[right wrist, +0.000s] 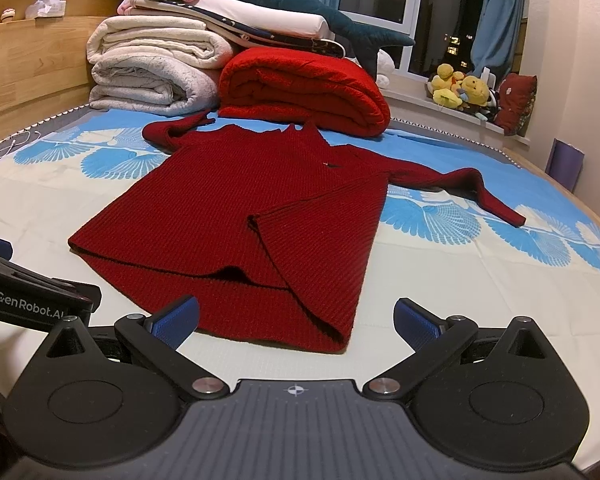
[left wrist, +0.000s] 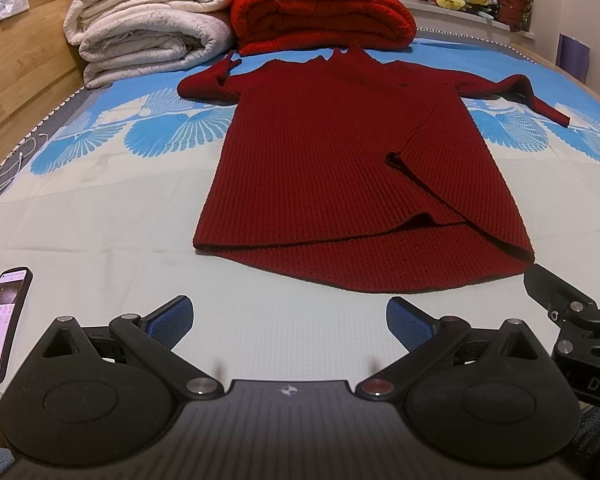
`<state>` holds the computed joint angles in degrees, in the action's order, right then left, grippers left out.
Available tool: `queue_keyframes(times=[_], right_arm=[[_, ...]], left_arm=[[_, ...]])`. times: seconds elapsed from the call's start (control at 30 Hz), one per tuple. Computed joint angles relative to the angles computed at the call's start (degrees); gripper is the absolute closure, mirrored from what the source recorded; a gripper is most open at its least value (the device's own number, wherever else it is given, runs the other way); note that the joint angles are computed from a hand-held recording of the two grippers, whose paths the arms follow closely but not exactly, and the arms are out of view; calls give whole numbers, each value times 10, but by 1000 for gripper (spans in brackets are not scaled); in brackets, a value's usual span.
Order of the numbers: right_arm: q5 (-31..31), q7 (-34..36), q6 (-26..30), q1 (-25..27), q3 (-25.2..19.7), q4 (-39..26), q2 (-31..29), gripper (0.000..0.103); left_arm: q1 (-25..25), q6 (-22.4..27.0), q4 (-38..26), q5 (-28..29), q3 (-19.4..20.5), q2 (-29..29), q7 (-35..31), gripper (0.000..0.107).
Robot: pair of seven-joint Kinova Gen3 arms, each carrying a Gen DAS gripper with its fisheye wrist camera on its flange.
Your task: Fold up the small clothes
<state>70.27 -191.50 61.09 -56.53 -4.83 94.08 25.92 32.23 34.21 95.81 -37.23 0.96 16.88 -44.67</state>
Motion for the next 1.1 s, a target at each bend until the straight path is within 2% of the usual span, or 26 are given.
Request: queue_keyframes(times=[0.77, 0.87, 0.93, 1.0, 1.1], right_arm=[[1, 3, -3, 0, -1, 3, -4, 1], [11, -9, -13, 5, 0, 8, -8, 1], [24, -5, -33, 5, 18, 9, -9, 1], [47, 8, -77, 39, 7, 15, -19, 1], [18, 75, -140, 116, -31, -15, -14, 1]], left_arm=[[-1, -1, 1, 1, 1, 0, 1, 5], [-17, 9, -14, 27, 9, 6, -23, 5], [-29, 28, -40, 45, 9, 15, -43, 5], [-53, 24, -57, 68, 9, 16, -58, 5], [-62, 4, -76, 72, -21, 23, -41, 5]])
